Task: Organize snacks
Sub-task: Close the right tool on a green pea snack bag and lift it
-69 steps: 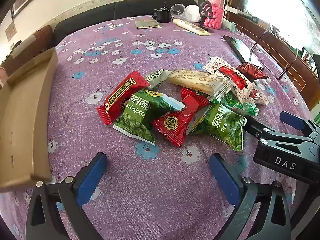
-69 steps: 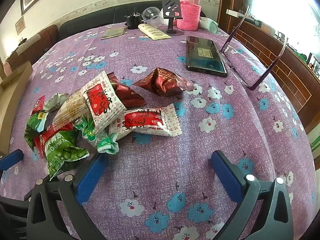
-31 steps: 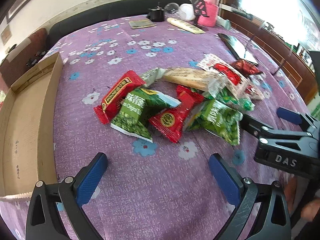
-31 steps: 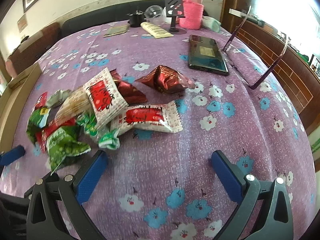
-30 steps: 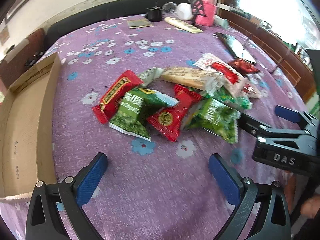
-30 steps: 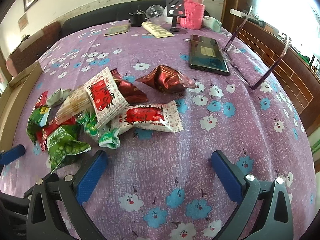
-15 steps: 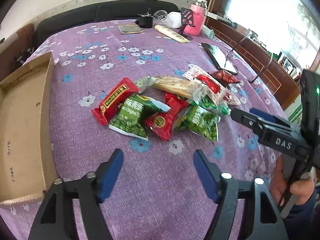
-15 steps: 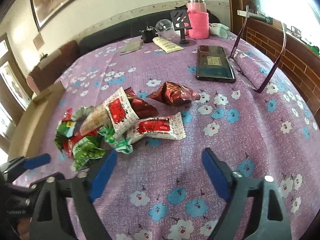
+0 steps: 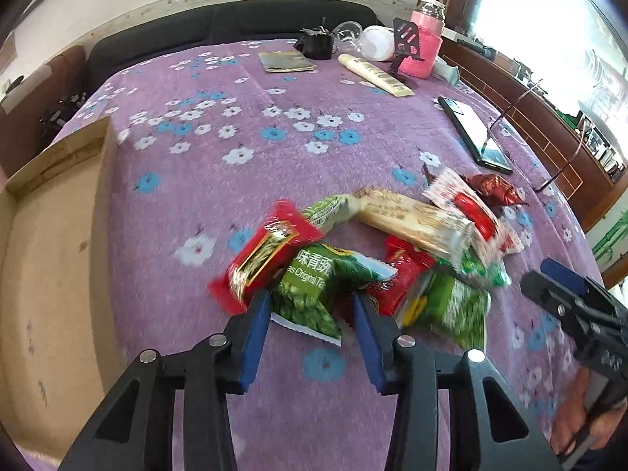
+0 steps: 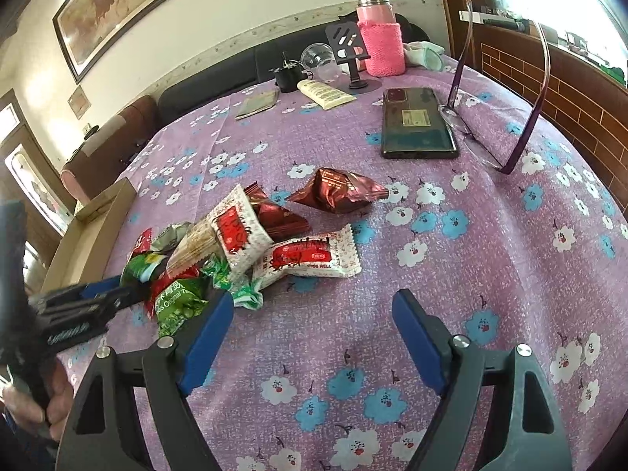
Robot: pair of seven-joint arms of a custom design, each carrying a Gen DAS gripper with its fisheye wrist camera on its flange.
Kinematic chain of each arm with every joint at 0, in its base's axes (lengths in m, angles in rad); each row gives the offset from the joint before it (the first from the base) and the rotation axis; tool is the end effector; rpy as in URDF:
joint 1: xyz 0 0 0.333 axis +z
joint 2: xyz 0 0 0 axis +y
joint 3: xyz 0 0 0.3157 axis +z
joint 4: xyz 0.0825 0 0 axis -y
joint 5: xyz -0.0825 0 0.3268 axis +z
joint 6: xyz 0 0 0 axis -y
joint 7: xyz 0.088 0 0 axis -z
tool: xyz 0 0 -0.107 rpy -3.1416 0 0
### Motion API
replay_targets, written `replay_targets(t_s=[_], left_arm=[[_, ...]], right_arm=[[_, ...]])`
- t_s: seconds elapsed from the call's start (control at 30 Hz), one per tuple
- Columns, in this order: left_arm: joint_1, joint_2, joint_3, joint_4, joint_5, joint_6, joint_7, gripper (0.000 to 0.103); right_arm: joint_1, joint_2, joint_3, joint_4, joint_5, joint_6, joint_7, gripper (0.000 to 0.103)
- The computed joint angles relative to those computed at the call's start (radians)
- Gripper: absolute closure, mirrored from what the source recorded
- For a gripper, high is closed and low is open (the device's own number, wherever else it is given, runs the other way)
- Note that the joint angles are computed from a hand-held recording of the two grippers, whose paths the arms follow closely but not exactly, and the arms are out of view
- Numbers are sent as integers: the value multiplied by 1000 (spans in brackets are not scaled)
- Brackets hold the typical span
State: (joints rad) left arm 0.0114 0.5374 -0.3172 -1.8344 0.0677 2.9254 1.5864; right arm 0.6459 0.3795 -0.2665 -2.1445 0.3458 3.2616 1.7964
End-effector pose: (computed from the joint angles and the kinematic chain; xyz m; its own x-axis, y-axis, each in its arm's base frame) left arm 0.6272 -0.1700 0.3547 -0.3170 -0.9428 0.1032 -0.8090 0.2120 -0.5482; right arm 0.5487 0.1967 0.3639 -0.0502 -0.9655 -0.2555 -0.7438 0.2069 -0.6356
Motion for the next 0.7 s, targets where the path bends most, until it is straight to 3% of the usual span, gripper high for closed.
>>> replay_targets(t_s=[0.17, 0.3, 0.4, 0.47, 0.53, 0.63, 0.7], left_arm=[[-26, 20, 25, 0, 29, 62, -16, 61], [-10, 13, 9, -31, 57, 123, -24, 77], [-14, 11, 15, -36, 82, 139, -37, 78], [13, 18, -14, -30, 81, 132, -31, 78], [49, 28, -53, -19, 69, 118, -14, 78], [53, 35, -59, -6, 57, 101, -13, 72], [36, 32, -40, -5, 59, 99, -24, 53]], right_arm=[[-48, -9, 60, -10, 3, 28, -29, 21], [-150, -17, 186, -17, 1, 77, -83, 20], [-169, -18, 226, -21, 9, 108, -128, 20], [-249, -18, 316, -19, -12, 99, -148, 20], [-266, -22, 342, -16, -12, 83, -162, 21], [-390, -29, 482, -2, -40, 37, -187, 22], [-475, -26, 583, 36, -23, -32, -268, 22]])
